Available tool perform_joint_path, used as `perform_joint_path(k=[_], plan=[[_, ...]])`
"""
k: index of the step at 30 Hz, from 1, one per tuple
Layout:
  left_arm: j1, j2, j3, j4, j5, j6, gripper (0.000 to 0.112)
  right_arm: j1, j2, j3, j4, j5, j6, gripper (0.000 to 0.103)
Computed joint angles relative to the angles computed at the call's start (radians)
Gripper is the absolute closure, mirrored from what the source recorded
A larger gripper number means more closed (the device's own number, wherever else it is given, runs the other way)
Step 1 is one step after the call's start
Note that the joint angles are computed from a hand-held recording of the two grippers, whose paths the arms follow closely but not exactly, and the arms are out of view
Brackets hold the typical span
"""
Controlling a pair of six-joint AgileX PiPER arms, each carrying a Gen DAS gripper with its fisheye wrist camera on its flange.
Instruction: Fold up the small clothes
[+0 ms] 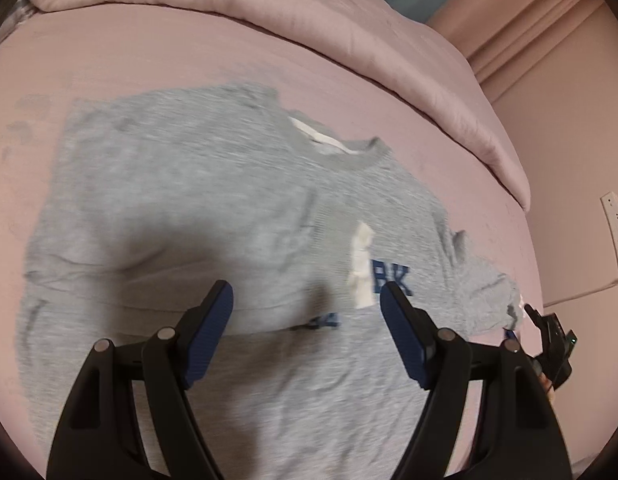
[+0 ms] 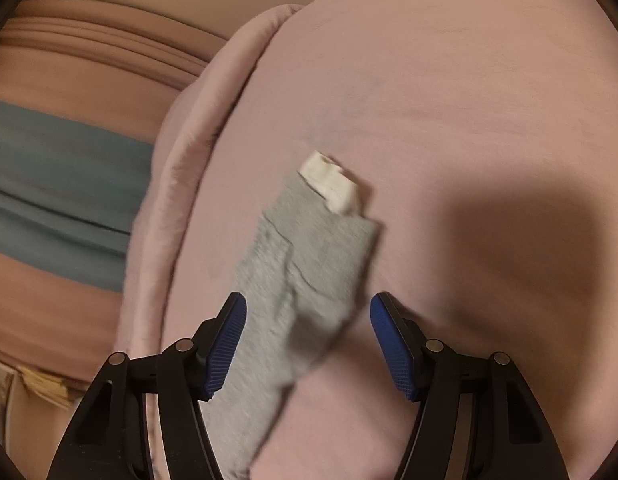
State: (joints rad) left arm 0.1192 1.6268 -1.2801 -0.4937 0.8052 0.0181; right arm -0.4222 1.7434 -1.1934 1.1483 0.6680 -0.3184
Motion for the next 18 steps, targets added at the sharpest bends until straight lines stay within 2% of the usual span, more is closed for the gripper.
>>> perform_joint_path(k=[1,2,3,4,5,7,9,12,16,17,18], plan=[[-0.020,0.016,-0.018,0.006,0.001,-0.017,0.036,0.001,0.018,-0.010,0.028,-0.005,-0.021,0.043],[-0.031,0.026,-0.031,0.010,0.003,-0.028,0.036,0.002,0.024,-0.016,0.024,-0.004,-0.023,0.054],[-0.051,0.042,-0.051,0.018,0.006,-0.045,0.036,0.021,0.033,-0.044,-0.013,-0.013,0.015,0.061],[-0.066,0.055,-0.069,0.027,0.011,-0.060,0.036,0.025,0.036,-0.052,-0.050,-0.025,0.039,0.077],[-0.082,0.067,-0.087,0.032,0.015,-0.071,0.036,0.028,0.042,-0.057,-0.071,-0.036,0.051,0.081],[-0.107,0.087,-0.120,0.019,0.027,-0.080,0.036,0.023,0.048,-0.055,-0.027,-0.039,-0.006,0.082],[-0.120,0.106,-0.151,-0.016,0.046,-0.078,0.036,0.017,0.021,-0.052,-0.056,-0.041,-0.049,0.083],[-0.124,0.147,-0.214,-0.112,0.106,-0.064,0.036,0.047,-0.056,-0.032,-0.022,-0.063,-0.217,0.084],[-0.146,0.189,-0.294,-0.234,0.150,-0.044,0.035,0.175,-0.157,-0.047,-0.103,-0.116,-0.338,0.084],[-0.148,0.196,-0.307,-0.269,0.156,-0.033,0.033,0.221,-0.181,-0.052,-0.147,-0.135,-0.353,0.084],[-0.151,0.202,-0.316,-0.298,0.160,-0.026,0.025,0.275,-0.202,-0.056,-0.188,-0.153,-0.370,0.084]])
